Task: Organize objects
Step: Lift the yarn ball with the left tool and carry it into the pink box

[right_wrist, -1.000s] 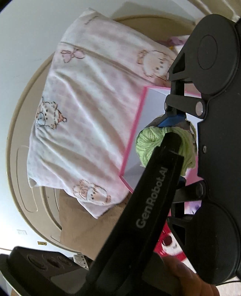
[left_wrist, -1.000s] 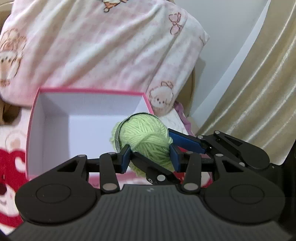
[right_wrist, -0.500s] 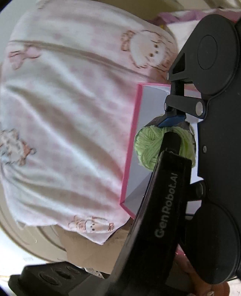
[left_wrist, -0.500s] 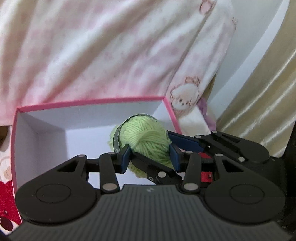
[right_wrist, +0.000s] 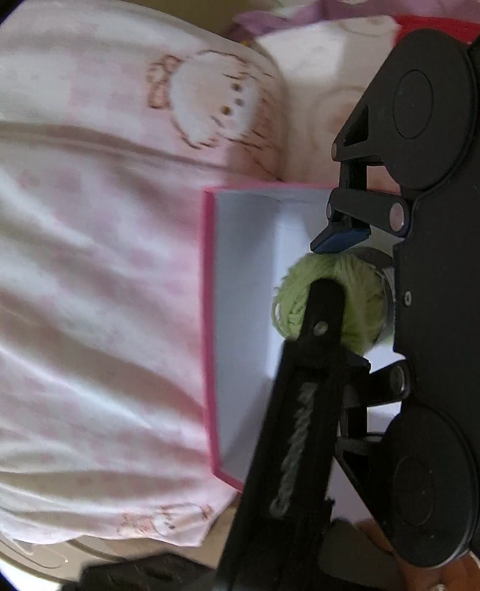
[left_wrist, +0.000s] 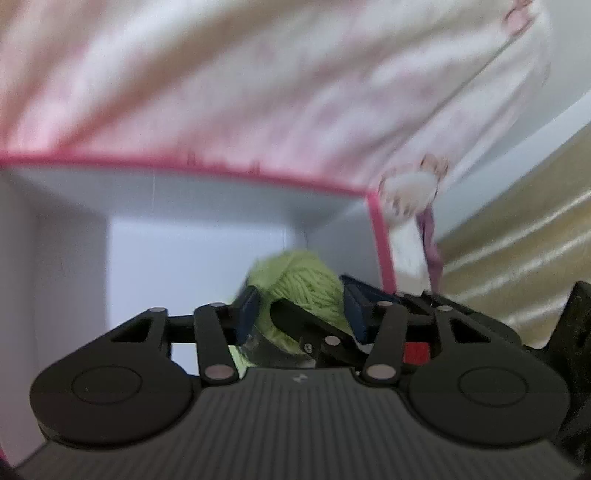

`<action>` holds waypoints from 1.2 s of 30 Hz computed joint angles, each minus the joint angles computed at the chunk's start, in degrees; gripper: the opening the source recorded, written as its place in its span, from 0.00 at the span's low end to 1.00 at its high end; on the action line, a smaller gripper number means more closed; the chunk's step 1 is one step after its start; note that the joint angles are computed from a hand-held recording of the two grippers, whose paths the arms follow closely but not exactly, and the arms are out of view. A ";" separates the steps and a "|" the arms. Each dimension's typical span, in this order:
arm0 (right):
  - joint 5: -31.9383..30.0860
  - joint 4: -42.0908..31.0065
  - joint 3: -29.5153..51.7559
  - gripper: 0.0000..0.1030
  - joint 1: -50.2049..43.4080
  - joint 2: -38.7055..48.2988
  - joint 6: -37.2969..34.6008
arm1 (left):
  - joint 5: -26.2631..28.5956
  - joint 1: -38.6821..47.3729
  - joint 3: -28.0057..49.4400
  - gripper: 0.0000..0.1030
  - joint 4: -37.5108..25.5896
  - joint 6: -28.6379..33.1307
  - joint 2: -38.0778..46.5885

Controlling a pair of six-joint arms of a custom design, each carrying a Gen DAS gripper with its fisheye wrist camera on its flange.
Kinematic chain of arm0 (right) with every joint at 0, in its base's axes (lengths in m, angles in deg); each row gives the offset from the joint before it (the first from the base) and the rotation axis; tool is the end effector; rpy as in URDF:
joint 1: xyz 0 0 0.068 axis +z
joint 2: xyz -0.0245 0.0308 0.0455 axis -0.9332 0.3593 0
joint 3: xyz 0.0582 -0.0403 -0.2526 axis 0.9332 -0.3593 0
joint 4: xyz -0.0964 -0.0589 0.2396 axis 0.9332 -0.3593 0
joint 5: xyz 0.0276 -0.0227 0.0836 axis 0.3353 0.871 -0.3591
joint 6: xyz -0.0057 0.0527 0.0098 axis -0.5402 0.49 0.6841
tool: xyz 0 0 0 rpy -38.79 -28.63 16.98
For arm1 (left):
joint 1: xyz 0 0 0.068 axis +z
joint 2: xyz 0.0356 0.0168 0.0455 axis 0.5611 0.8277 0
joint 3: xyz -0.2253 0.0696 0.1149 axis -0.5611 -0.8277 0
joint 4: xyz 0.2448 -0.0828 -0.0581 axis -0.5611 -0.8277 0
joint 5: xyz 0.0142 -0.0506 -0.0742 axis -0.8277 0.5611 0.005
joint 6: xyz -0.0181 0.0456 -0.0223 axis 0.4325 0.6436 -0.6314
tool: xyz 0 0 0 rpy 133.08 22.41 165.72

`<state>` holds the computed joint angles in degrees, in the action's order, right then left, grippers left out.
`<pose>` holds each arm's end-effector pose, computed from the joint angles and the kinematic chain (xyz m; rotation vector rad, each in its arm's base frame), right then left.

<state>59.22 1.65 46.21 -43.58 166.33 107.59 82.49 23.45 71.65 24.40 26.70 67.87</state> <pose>0.2744 0.1191 0.2379 0.3691 2.3665 0.1628 0.3333 -0.0819 0.2320 0.3558 2.5945 -0.8130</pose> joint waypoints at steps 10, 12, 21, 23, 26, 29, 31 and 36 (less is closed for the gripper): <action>5.43 5.94 -10.16 0.67 5.57 -8.51 -4.57 | -0.05 1.30 -7.54 0.68 8.33 2.57 -5.76; 5.30 4.86 -9.08 0.56 6.28 -7.33 -7.03 | -0.14 1.63 -7.19 0.66 8.52 1.97 -5.14; 11.99 11.73 -9.10 0.44 3.66 -4.08 -11.89 | -1.03 3.74 -5.50 0.66 7.35 -4.64 -4.24; 14.64 11.61 -9.99 0.49 4.36 -5.42 -11.36 | 0.57 4.55 -4.24 0.66 6.82 -5.42 -2.80; 18.82 12.31 -12.06 0.52 5.45 -8.04 -12.00 | 2.11 4.50 -3.18 0.60 4.71 -4.13 -0.99; 16.68 11.50 -14.14 0.52 5.05 -11.93 -11.07 | 1.59 2.84 -4.17 0.50 4.02 -2.16 -0.78; 14.82 10.65 -14.53 0.49 5.11 -13.14 -10.96 | 0.59 1.36 -4.77 0.47 5.00 -2.76 -0.10; 7.53 8.36 -13.18 0.25 4.10 -11.62 -11.18 | -6.69 -2.41 -6.59 0.50 11.27 -6.54 1.47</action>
<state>66.75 10.01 33.03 -39.48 154.71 96.41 75.80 21.04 65.06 35.67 20.16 69.35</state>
